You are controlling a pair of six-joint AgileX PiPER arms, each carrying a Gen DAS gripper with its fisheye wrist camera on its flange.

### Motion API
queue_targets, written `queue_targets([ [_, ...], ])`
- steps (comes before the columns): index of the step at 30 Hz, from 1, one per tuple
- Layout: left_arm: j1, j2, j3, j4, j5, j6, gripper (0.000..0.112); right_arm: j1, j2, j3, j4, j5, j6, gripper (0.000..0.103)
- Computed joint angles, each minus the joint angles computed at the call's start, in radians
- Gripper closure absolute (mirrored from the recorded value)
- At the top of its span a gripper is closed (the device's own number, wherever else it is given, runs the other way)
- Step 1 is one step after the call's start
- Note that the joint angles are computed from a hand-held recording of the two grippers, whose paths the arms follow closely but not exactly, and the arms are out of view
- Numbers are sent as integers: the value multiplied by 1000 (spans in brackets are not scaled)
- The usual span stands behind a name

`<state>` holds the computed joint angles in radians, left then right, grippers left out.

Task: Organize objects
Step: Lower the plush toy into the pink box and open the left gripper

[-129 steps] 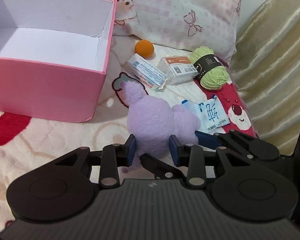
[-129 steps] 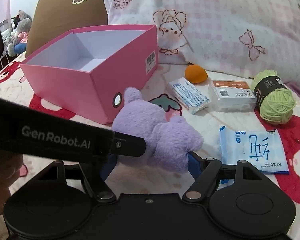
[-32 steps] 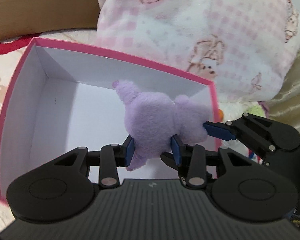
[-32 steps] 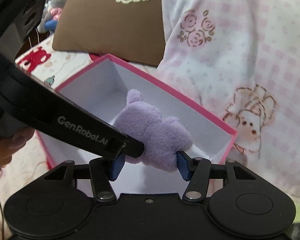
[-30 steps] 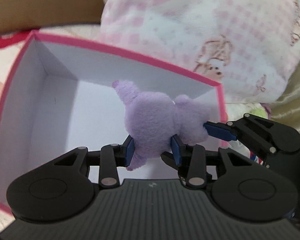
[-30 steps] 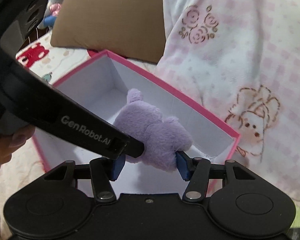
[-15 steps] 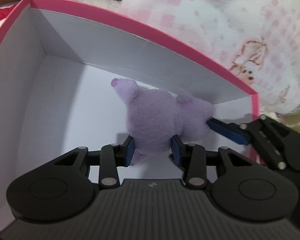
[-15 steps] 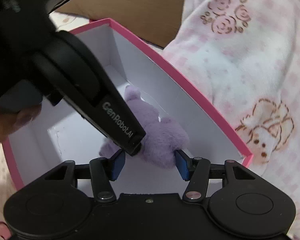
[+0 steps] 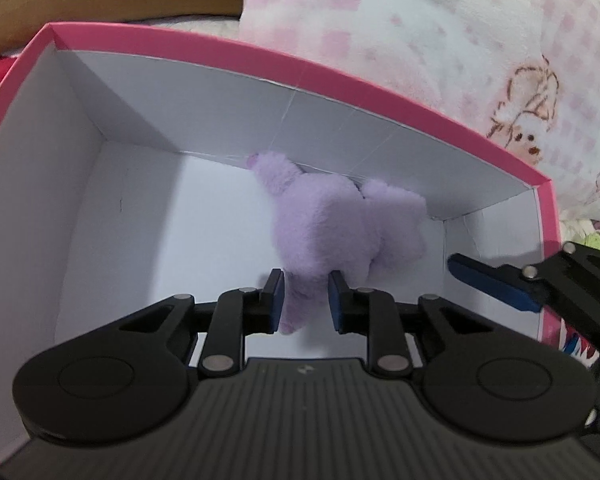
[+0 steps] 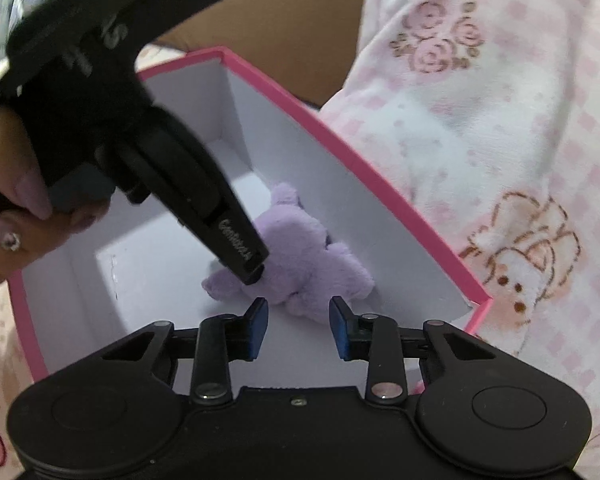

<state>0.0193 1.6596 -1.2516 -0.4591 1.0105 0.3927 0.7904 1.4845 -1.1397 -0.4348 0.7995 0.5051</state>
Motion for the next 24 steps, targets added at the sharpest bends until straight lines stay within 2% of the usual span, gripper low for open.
queue_targets([
  [3,-8,-8,14,-15,-10,35,90,-37,-50,44,61,-49,-7,66],
  [5,-17,-6,12,-29,-1,45,90,-27,-79,81,20,-75,42,65],
  [8,-52,-6,6,-17,-1,30,90,16,-87,97,-22,-52,98,64],
  [13,-70,9,-11,-41,24,7,90,28,-85,97,-23,-42,95,64],
  [15,-78,13,-13,-58,31,-15,90,26,-89,100,-15,-46,98,62],
  [17,-104,13,-17,-44,26,-53,90,22,-93,107,-13,-54,107,57],
  [20,-109,15,-43,-35,56,-88,89,56,-79,104,-76,-35,165,56],
  [23,-106,-26,-46,5,65,-127,79,64,-86,107,-92,-35,195,54],
  [24,-114,-37,-53,41,76,-158,68,66,-97,112,-91,-36,206,53],
])
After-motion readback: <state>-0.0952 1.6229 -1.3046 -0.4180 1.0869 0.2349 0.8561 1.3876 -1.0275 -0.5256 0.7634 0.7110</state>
